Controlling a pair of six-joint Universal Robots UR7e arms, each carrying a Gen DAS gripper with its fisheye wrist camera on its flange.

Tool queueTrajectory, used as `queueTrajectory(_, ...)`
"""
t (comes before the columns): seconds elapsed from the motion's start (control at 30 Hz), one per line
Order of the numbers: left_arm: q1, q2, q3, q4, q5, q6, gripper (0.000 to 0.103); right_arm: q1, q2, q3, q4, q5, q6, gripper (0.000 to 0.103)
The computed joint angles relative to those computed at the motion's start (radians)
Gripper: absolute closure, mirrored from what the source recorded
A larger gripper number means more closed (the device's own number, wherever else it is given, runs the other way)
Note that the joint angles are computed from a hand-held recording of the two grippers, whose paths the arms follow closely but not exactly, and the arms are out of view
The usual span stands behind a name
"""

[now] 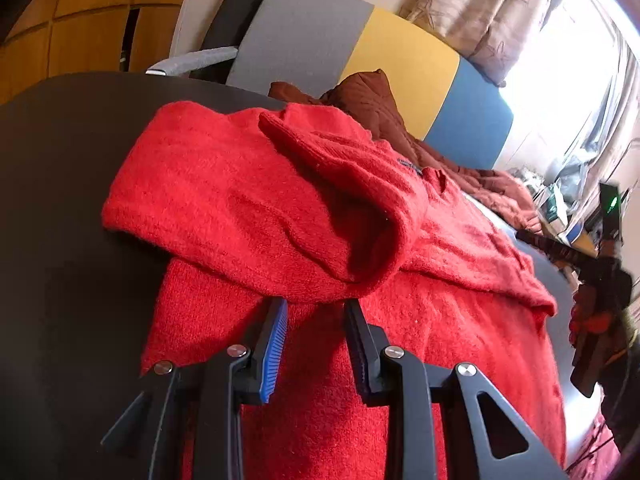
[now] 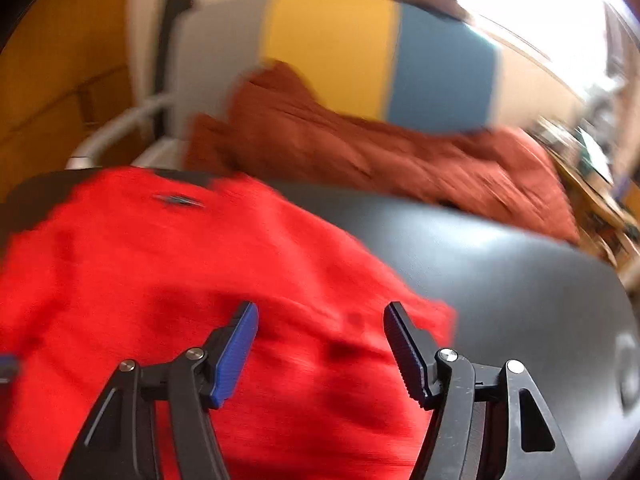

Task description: Fold clothes

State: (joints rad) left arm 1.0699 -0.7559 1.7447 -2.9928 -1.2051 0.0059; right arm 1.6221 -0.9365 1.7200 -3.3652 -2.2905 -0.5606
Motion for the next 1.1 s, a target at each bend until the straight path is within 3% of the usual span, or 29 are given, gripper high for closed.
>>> queueTrajectory(0.2,0.031,-0.004,-0.001,-0.016,-0.081,-0.03,0.074,0.113,0.061,-0.127,0.39,0.23,0.013,0.035)
queueTrajectory(0.33,0.038,-0.004,0.0,-0.023,-0.099,-0.034,0.074,0.168,0.185,-0.29,0.589,0.262,0.019,0.034)
queueTrajectory(0.57,0.052,-0.001,-0.003,-0.033,-0.129,-0.035,0.074,0.212,0.416,-0.576,0.831,0.048,0.037,0.038)
queueTrajectory(0.6,0.054,-0.001,-0.003,-0.034,-0.133,-0.035,0.074,0.214,0.438,-0.602,0.857,0.01,0.041,0.051)
queueTrajectory(0.63,0.056,-0.001,-0.004,-0.035,-0.137,-0.035,0.074,0.215,0.453,-0.615,0.858,-0.029,0.038,0.076)
queueTrajectory(0.67,0.058,-0.001,-0.004,-0.036,-0.14,-0.035,0.074,0.214,0.451,-0.609,0.841,-0.042,0.033,0.087)
queueTrajectory(0.73,0.06,0.0,-0.004,-0.039,-0.145,-0.034,0.074,0.21,0.429,-0.582,0.805,-0.025,0.026,0.096)
queueTrajectory(1.1,0.058,-0.003,-0.001,-0.037,-0.125,-0.023,0.074,0.209,0.179,-0.352,0.501,0.067,0.016,0.096)
